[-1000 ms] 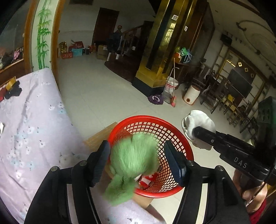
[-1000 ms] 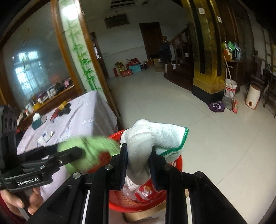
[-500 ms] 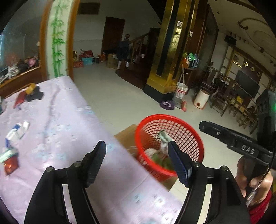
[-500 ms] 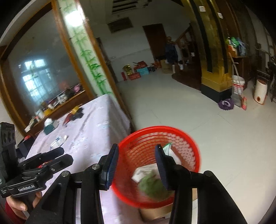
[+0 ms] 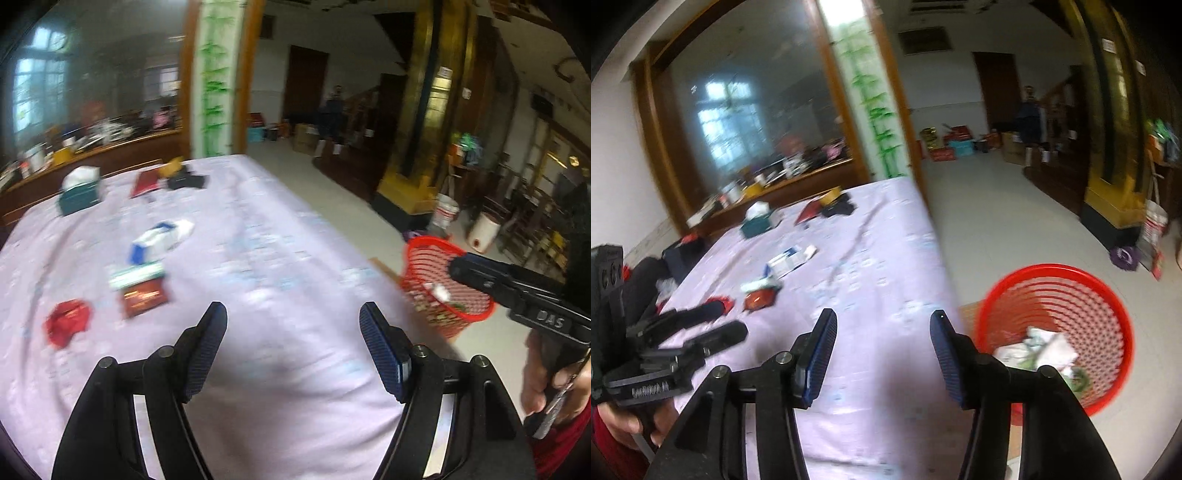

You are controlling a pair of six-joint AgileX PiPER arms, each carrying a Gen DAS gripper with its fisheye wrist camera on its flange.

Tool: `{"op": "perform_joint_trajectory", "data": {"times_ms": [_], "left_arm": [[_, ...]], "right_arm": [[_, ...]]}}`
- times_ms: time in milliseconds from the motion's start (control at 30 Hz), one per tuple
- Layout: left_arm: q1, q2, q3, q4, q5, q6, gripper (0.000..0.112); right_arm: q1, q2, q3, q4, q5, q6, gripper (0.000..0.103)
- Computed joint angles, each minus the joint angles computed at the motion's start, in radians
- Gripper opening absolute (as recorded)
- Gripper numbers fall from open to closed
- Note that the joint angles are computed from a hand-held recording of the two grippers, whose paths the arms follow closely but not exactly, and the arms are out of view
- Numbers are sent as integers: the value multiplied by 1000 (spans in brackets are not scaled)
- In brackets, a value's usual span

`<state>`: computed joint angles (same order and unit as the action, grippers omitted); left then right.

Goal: Collect trash
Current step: 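Move both tools back over the table toward the red packets, then grasp the red gift packet with the left tool while the right tool grasps the brown snack bag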

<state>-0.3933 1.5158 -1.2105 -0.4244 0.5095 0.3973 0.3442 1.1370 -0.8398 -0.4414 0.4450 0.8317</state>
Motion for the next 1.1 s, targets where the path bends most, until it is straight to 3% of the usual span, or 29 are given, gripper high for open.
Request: {"op": "perform_joint_trajectory", "data": {"times_ms": [233, 400, 633, 700, 800, 833, 867, 967, 1100], "left_arm": [[333, 34, -23, 44, 43, 47, 73], [487, 202, -165, 112, 70, 5, 73], [518, 395, -348, 87, 131, 18, 73], [506, 433, -381, 78, 148, 32, 71], [478, 494, -446, 127, 181, -12, 44], [473, 506, -454, 124, 185, -10, 41], [474, 516, -461, 112, 195, -1, 34], [477, 497, -422, 82, 158, 37, 34], [513, 423, -337, -64, 147, 174, 34]], "right_arm": [[135, 112, -66, -97, -3, 112, 57], [184, 177, -128, -61, 4, 61, 57], [215, 290, -229, 76, 1, -79, 58], [203, 335, -272, 190, -3, -186, 58], [173, 405, -341, 387, 8, -365, 59], [168, 438, -376, 427, 20, -402, 59], [164, 468, -410, 451, 36, -426, 59], [153, 566, -530, 526, 84, -498, 59], [147, 763, -779, 594, 195, -572, 60]]}}
